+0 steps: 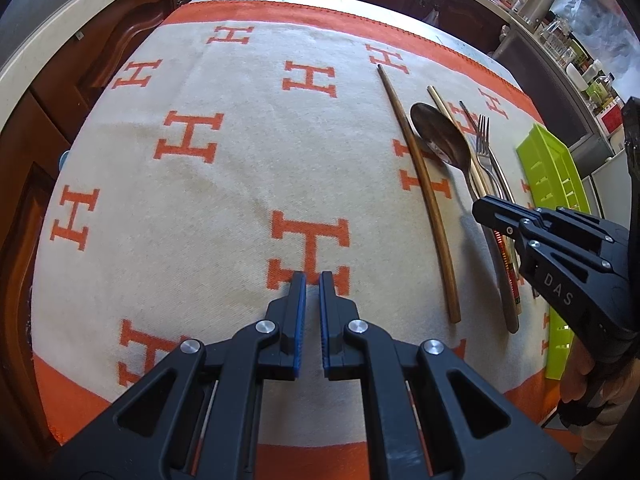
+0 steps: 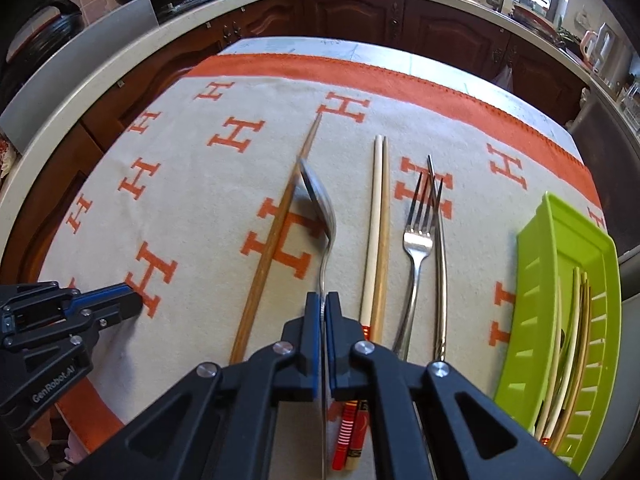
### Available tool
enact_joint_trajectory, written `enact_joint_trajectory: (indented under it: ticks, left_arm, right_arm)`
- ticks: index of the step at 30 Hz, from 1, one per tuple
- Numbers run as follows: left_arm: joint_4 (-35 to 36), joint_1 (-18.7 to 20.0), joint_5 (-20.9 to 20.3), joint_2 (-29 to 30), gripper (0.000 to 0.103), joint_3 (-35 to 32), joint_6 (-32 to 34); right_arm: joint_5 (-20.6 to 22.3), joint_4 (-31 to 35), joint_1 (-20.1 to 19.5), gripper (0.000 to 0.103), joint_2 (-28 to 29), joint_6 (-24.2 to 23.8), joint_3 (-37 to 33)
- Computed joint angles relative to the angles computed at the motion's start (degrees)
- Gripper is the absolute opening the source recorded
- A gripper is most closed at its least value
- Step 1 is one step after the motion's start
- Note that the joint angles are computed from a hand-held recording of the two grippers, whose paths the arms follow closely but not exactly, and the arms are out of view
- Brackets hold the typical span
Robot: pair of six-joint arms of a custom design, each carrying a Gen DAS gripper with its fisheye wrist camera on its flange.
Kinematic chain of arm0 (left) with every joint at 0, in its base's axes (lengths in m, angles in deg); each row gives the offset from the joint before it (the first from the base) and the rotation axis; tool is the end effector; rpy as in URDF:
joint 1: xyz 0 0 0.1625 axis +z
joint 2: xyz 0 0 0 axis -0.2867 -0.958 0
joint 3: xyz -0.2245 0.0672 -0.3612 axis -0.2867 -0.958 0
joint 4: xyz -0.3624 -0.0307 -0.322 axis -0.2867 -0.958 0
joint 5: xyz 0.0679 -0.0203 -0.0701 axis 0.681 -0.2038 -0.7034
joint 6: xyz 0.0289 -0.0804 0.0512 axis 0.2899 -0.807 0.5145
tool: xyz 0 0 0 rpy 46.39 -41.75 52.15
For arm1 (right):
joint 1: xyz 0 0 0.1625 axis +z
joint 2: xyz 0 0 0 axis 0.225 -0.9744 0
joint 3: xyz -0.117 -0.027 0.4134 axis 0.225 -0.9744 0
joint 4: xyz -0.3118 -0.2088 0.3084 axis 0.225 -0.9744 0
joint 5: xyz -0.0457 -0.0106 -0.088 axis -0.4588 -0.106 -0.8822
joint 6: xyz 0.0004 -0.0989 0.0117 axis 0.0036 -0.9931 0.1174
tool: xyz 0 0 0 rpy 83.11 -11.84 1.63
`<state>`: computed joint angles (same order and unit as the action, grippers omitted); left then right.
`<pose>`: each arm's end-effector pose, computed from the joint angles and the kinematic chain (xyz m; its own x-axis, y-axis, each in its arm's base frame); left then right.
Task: Organize utensils
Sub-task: 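Grasp the metal spoon with the right tool, then carry the spoon into the tray with the right tool while the left tool grasps a brown chopstick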
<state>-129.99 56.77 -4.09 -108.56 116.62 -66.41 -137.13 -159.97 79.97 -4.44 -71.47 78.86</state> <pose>-0.3605 -0.5608 0.0356 -0.8181 -0.0456 -0.5732 0.1790 0.9271 -0.3293 0.1107 -0.5990 0.2921 -0.6952 -0.3416 0.6325 -0.4942 0.8660 -0.0755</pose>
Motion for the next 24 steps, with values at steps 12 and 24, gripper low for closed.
enact_joint_trajectory:
  ticks: [12, 24]
  left_arm:
    - [0.9, 0.1, -0.7, 0.8, 0.004, -1.4, 0.5]
    - [2.0, 1.2, -0.2, 6.6, 0.004, -10.4, 2.5]
  right_arm:
    - [3.8, -2.6, -1.1, 0.002, -1.8, 2.3, 1.7]
    - [9.5, -0.8, -3.2, 0.002, -9.3, 8.8, 3.5]
